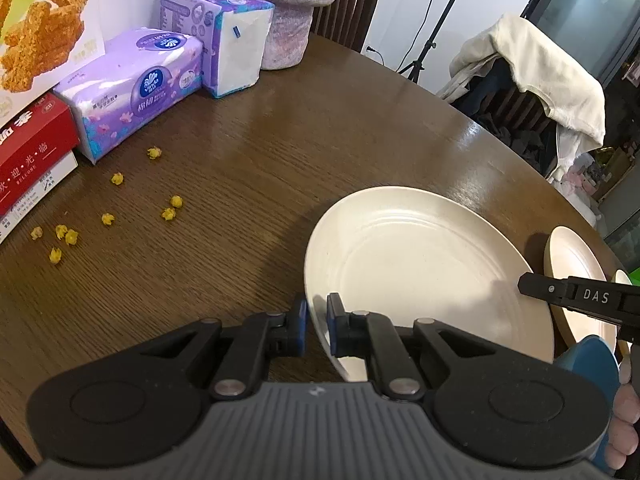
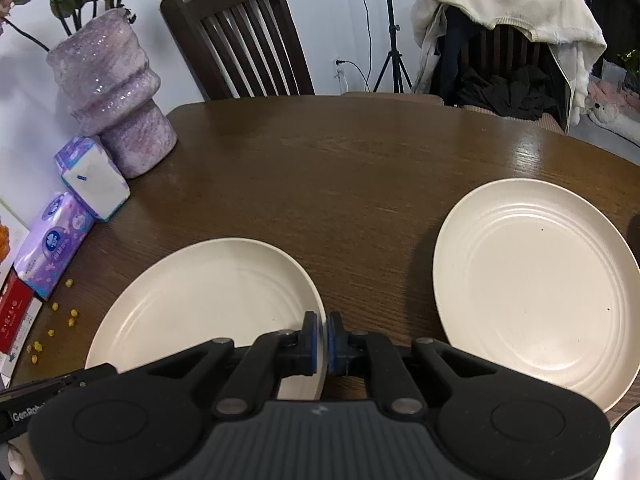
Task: Organize plates and bowls
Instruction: 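Close the left gripper on the cream plate rim while the right gripper grips it too, then lift and carry the cream plate toward the bowls with both grippers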
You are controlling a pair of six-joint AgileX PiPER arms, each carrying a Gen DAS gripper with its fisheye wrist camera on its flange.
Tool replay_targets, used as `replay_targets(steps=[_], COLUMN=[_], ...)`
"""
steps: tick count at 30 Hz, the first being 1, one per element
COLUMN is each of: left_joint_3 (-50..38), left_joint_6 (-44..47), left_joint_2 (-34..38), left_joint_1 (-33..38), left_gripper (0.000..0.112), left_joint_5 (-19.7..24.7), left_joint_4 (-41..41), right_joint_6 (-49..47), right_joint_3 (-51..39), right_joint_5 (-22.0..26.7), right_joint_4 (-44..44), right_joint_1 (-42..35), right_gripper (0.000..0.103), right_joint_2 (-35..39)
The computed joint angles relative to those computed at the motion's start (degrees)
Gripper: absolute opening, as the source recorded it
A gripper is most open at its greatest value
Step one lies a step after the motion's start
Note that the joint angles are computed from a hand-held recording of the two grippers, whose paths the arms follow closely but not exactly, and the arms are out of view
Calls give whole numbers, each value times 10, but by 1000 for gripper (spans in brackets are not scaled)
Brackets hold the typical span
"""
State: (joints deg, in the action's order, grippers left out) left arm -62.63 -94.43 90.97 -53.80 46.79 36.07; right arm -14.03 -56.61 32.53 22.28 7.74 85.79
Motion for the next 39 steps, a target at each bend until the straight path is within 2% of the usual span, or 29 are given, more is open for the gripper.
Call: replay_targets(steps=[24,34,39], left_joint_3=[26,24,16], left_joint_6=[-66,-103,-119], left_joint_2=[-42,-59,-63], left_joint_1=[-42,-85,-118], left_gripper=[11,11,11], left_joint_5=[33,77,115], left_joint_4=[77,119,140], right_joint_6=[-39,-33,-12], right_joint_3=[44,71,84], right_joint_5=[-16,-6,-4], right_joint_4=[54,56,39], right_joint_1=[-3,-11,-7], right_gripper=[5,5,5], right_joint_2=[-73,-140,-171])
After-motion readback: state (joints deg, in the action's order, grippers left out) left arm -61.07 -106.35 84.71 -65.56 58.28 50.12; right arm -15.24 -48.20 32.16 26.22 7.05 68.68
